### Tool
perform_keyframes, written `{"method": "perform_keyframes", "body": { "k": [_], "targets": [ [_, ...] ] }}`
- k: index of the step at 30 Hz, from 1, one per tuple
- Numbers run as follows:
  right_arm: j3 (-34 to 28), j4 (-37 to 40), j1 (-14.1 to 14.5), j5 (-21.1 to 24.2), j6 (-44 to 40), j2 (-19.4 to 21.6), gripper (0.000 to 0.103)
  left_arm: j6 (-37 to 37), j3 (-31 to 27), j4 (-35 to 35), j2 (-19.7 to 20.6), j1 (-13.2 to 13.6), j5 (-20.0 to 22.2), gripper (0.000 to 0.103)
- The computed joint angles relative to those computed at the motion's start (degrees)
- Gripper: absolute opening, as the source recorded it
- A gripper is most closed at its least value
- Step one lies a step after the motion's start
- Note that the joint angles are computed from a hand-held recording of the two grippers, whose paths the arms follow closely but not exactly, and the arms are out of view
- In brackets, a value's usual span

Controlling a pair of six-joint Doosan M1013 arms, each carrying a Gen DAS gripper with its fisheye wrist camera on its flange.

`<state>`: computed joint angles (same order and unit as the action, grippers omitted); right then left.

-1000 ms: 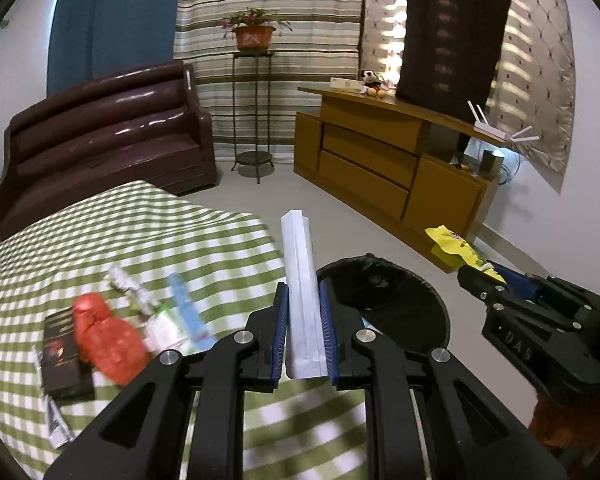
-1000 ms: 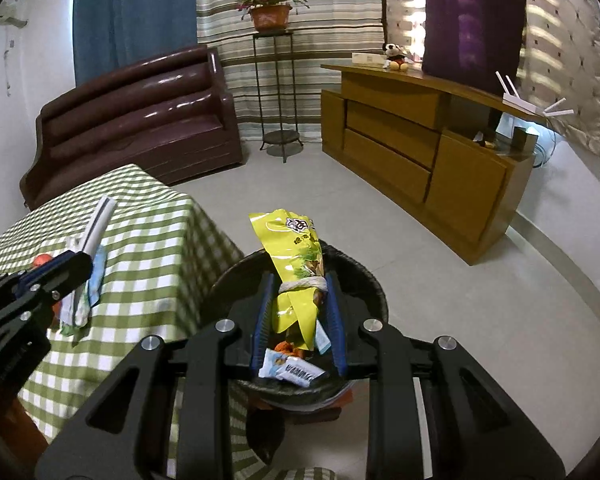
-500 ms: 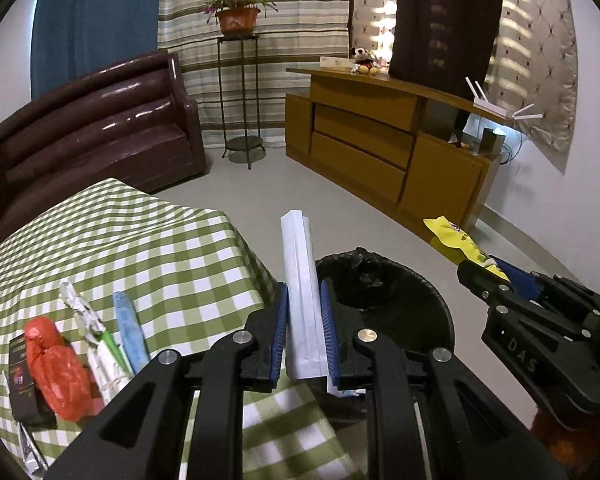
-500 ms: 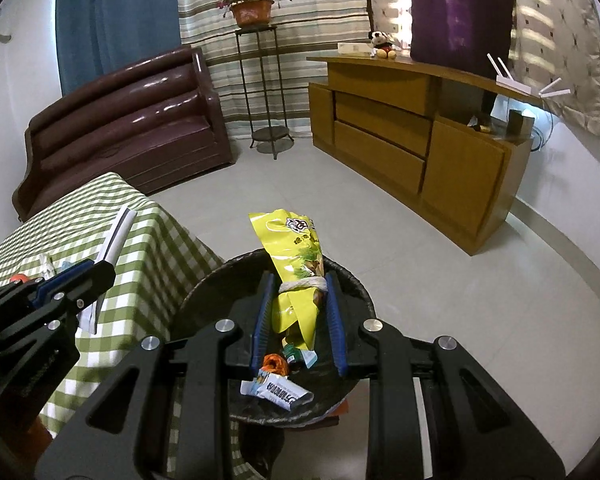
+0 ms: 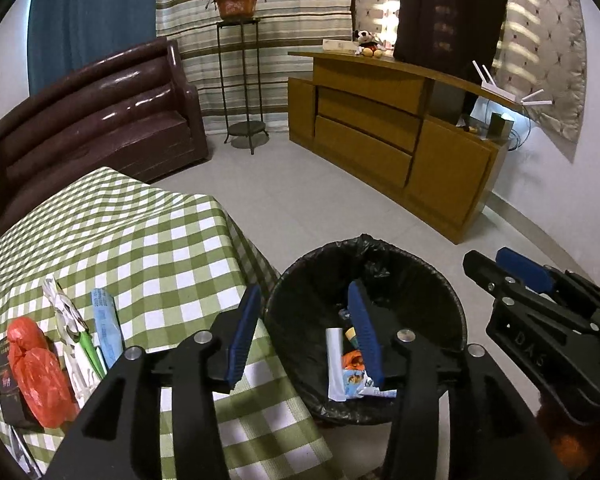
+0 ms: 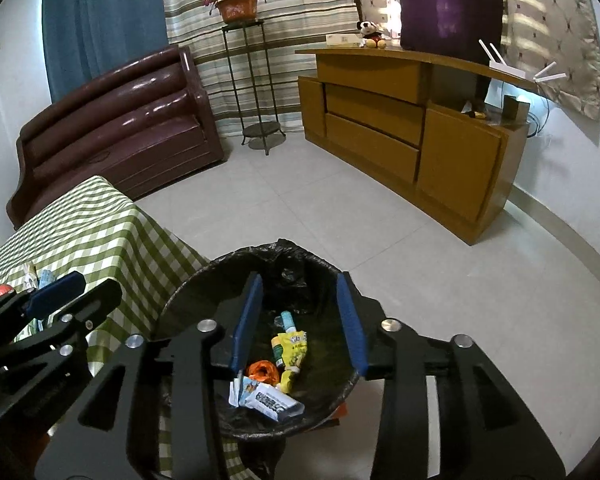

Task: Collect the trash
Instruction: 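Open both tools to drop the strip and packet into the bin, then move both open tools back over the table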

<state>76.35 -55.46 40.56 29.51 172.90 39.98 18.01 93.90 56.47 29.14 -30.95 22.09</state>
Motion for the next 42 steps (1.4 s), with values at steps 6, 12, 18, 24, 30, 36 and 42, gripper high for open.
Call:
{"method": "perform_keyframes", "body": {
  "k": [6,12,18,24,30,36,42],
  "targets": [
    [0.72,-1.45,0.14,-0.82,1.31,-0.67,0.060,-3.62,1.30,3.09,-1.04,-0.18,0.47,0.051],
    [0.86,0.36,0.89,-1.57,-0.58,-1.10,0.072,-8.77,4.35,8.44,-3.17,-0.27,2.04,0.056],
    [-0.13,4.40,2.34,-2.52,-5.60,-0.78,0.077,-11.10,7.73,9.15,-5.63,-0.11,5.07,0.056],
    [-2.06,8.99,4.34,-1.60,-11.43,0.00,0.077,-13.68,11.40,9.95,-8.43,0.24,8.81,0.060],
    [-3.96,14.39,6.08,-2.64,-18.47,0.71,0.077,-17.77,14.96,11.56,-10.94,0.87,11.08,0.061],
    [-6.14,18.49,7.71,-2.57,-24.15,1.70,0.077,-22.05,18.34,12.44,-13.03,1.82,13.46,0.065],
    [-8.20,22.25,8.67,-1.82,-28.56,2.73,0.077,-22.66,19.84,10.13,-13.34,3.49,15.62,0.066]
  ]
}}
